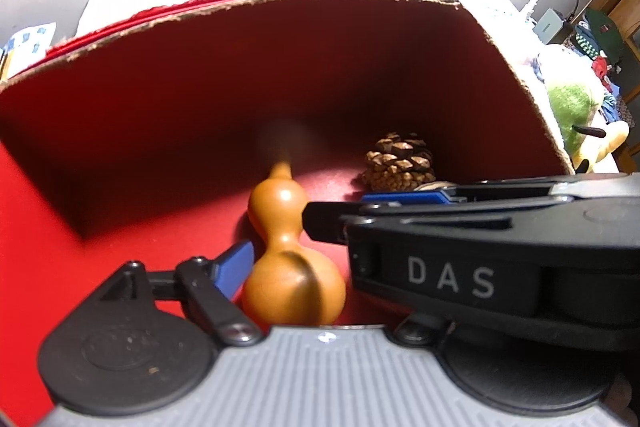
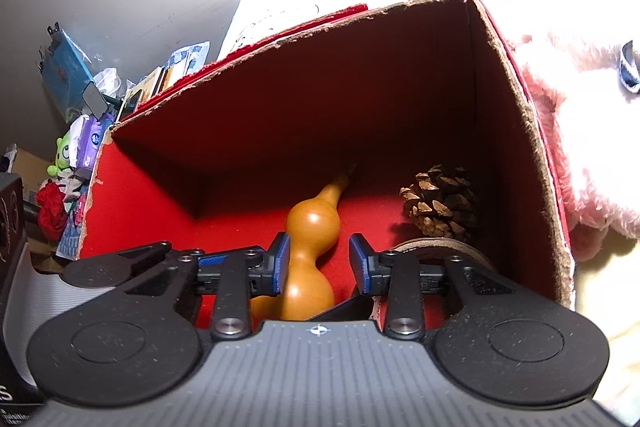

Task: Organize objects
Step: 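Lower the gourd into the red box and open the right tool, then withdraw the right tool from the box and move toward the gift box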

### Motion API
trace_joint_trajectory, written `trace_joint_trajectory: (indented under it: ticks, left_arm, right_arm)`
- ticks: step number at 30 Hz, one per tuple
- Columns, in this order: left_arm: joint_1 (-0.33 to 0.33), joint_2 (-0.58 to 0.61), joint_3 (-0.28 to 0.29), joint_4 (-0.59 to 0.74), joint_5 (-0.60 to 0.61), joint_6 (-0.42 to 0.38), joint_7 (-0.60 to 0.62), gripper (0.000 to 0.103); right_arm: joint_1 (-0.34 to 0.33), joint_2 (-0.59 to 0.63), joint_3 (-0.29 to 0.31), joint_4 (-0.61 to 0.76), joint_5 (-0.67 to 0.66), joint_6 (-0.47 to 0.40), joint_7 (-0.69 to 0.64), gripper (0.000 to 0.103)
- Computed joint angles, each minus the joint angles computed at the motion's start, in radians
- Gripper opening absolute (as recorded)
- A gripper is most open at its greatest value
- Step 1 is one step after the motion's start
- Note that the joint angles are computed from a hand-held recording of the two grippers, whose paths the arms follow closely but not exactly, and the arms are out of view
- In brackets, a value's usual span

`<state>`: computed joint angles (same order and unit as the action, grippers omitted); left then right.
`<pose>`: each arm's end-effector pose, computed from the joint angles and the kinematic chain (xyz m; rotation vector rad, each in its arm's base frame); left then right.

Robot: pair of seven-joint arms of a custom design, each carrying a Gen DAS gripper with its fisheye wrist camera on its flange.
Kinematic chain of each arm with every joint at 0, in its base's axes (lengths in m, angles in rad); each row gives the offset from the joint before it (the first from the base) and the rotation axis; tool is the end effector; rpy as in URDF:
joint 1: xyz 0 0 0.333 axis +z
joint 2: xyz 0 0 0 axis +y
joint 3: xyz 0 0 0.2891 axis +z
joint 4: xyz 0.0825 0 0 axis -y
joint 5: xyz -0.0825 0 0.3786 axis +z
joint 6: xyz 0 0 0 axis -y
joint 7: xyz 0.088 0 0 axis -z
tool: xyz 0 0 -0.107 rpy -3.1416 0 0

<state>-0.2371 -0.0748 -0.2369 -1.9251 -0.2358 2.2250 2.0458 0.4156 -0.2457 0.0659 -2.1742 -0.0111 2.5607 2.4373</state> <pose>0.5015 -0.2691 0.5344 -1.0521 2.7630 -0.6001 0.4664 0.2465 0.5436 -1.4157 2.0774 -0.1235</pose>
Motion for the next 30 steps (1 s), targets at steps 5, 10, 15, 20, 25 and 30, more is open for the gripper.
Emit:
trace_joint_trajectory:
  ticks: [5, 10, 15, 20, 25, 30]
  left_arm:
    - [-0.008, -0.025, -0.014, -0.042, 0.062, 0.066, -0.017, 0.087]
    - [-0.006, -0.036, -0.018, -0.059, 0.097, 0.098, -0.043, 0.087]
    - [-0.006, -0.061, -0.025, -0.090, 0.131, 0.148, -0.059, 0.085]
    - [0.003, -0.096, -0.036, -0.128, 0.178, 0.203, -0.094, 0.082]
    - [0.020, -0.142, -0.047, -0.169, 0.221, 0.236, -0.142, 0.082]
    - [0.042, -0.189, -0.061, -0.207, 0.255, 0.252, -0.184, 0.082]
  right_arm:
    - [-0.012, -0.006, 0.016, 0.001, -0.064, -0.012, 0.020, 0.029]
    - [-0.020, -0.018, 0.027, -0.003, -0.126, -0.018, 0.050, 0.029]
    - [-0.021, -0.042, 0.025, -0.029, -0.148, 0.011, 0.076, 0.029]
    - [-0.036, -0.072, 0.042, -0.051, -0.221, 0.027, 0.133, 0.029]
    - [-0.051, -0.101, 0.065, -0.066, -0.322, 0.022, 0.193, 0.029]
    - [-0.044, -0.120, 0.070, -0.083, -0.362, 0.022, 0.218, 0.029]
